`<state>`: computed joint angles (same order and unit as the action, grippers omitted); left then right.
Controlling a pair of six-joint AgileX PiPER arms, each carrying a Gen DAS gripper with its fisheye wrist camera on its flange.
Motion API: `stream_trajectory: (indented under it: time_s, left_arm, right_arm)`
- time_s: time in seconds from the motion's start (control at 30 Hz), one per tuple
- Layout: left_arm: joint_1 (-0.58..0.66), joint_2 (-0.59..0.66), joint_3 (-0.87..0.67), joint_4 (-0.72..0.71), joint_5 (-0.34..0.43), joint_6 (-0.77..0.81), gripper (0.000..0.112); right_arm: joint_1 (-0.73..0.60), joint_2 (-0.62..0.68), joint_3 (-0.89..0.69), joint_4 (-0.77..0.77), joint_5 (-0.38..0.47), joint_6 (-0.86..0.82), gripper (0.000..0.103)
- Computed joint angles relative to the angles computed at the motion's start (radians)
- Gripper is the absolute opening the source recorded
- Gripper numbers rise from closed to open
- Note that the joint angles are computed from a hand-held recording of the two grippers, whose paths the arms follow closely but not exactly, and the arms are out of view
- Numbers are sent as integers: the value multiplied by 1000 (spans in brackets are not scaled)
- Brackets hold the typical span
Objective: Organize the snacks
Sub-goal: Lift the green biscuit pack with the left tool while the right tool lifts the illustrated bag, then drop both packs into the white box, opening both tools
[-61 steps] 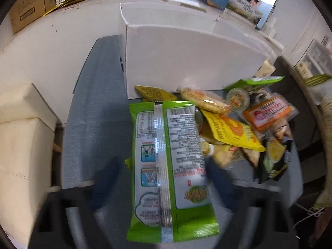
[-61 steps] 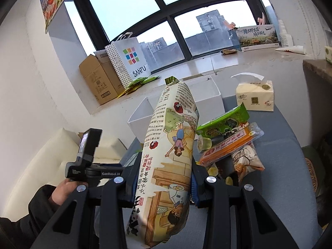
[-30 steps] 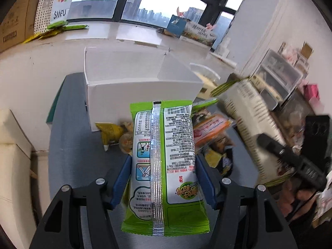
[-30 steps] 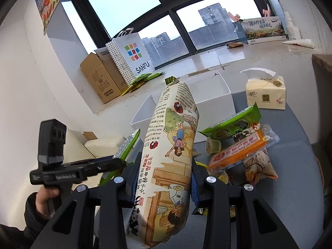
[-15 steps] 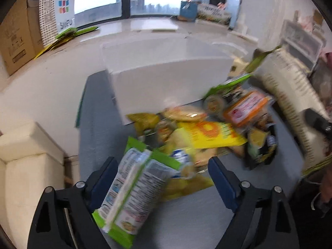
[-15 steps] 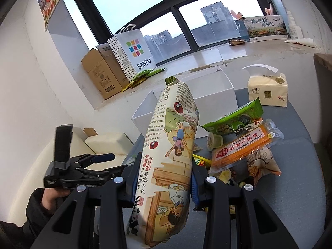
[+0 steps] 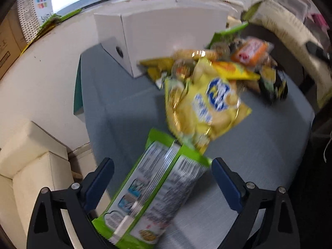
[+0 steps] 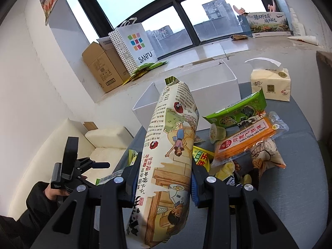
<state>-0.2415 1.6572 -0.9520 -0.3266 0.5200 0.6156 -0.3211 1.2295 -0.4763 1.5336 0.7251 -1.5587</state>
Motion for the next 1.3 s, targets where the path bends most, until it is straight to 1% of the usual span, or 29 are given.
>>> stream_trajectory:
  time_s: [0.07, 0.17, 0.33, 0.37, 0.4, 0.43, 0.5, 0.57, 0.63, 0.7, 0.73, 0.77, 0.8, 0.83, 0.9, 0.97, 1.0, 1.03, 1.07, 1.1, 1.17, 1.2, 1.23, 1.27, 1.3]
  left_arm:
    - [19, 0, 7, -7, 14, 38, 97]
    - [57, 8, 17, -64, 48, 143, 97]
    - [26, 23, 50, 33, 16, 102, 96]
    - [24, 20, 64, 8, 5, 135, 95]
    - [29, 14, 75, -36, 4, 184, 84]
    - [34, 2, 83, -66, 9, 215, 77]
    - [29, -22, 102, -71, -10, 208, 73]
    - [47, -63, 130, -176, 2, 295, 71]
    - [44, -125, 169, -218, -13, 317, 71]
    - [55, -204, 203, -295, -16, 361, 71]
    - [69, -252, 214, -363, -4, 388, 71]
    - [85, -278, 207, -414, 22, 409, 71]
    - [104, -304, 204, -491, 48, 452, 71]
    - [120, -332, 190, -560, 79, 462, 71]
    - [127, -327, 133, -600, 109, 407, 71]
    - [119, -301, 67, -649, 119, 338, 71]
    - [111, -288, 39, -678, 117, 313, 71]
    - [98, -270, 4, -693, 99, 271, 71]
    - [73, -247, -37, -672, 44, 189, 71]
    - [58, -220, -79, -657, 21, 134, 71]
    - [26, -155, -179, -669, -14, 92, 71]
    - [6, -114, -240, -627, -33, 32, 71]
    - [-15, -69, -307, -553, -54, -57, 71]
    - [-29, -18, -380, -490, -60, -136, 71]
    - [-34, 41, -464, -453, -40, -186, 71]
  right_arm:
    - [8, 4, 1, 3, -7, -4, 41]
    - [19, 17, 0, 6, -15, -6, 41]
    - [37, 28, -3, 10, -24, -11, 41]
    - [40, 28, -2, 10, -26, -12, 41]
    - [41, 28, -1, 12, -28, -14, 41]
    - [41, 28, 0, 13, -28, -15, 41]
    - [40, 26, 3, 13, -29, -14, 41]
    - [38, 26, 2, 12, -27, -12, 41]
    - [33, 23, 4, 12, -26, -13, 41]
    - [31, 21, 4, 14, -25, -15, 41]
    - [33, 22, 3, 15, -27, -16, 41]
    - [37, 20, 3, 20, -32, -17, 41]
    - [44, 20, 0, 28, -40, -18, 41]
    - [51, 20, -7, 28, -47, -16, 41]
    - [76, 23, -34, 22, -72, 5, 41]
    - [100, 26, -68, 6, -96, 30, 41]
    - [123, 25, -99, -7, -125, 46, 41]
    - [145, 27, -130, -27, -153, 70, 41]
    - [159, 30, -153, -42, -173, 87, 41]
    - [176, 39, -189, -63, -197, 109, 41]
    - [222, 76, -293, -158, -266, 209, 41]
    - [230, 93, -326, -181, -281, 233, 41]
    - [240, 129, -387, -222, -299, 272, 41]
    - [238, 170, -450, -268, -301, 317, 41]
    - [232, 218, -522, -333, -295, 382, 41]
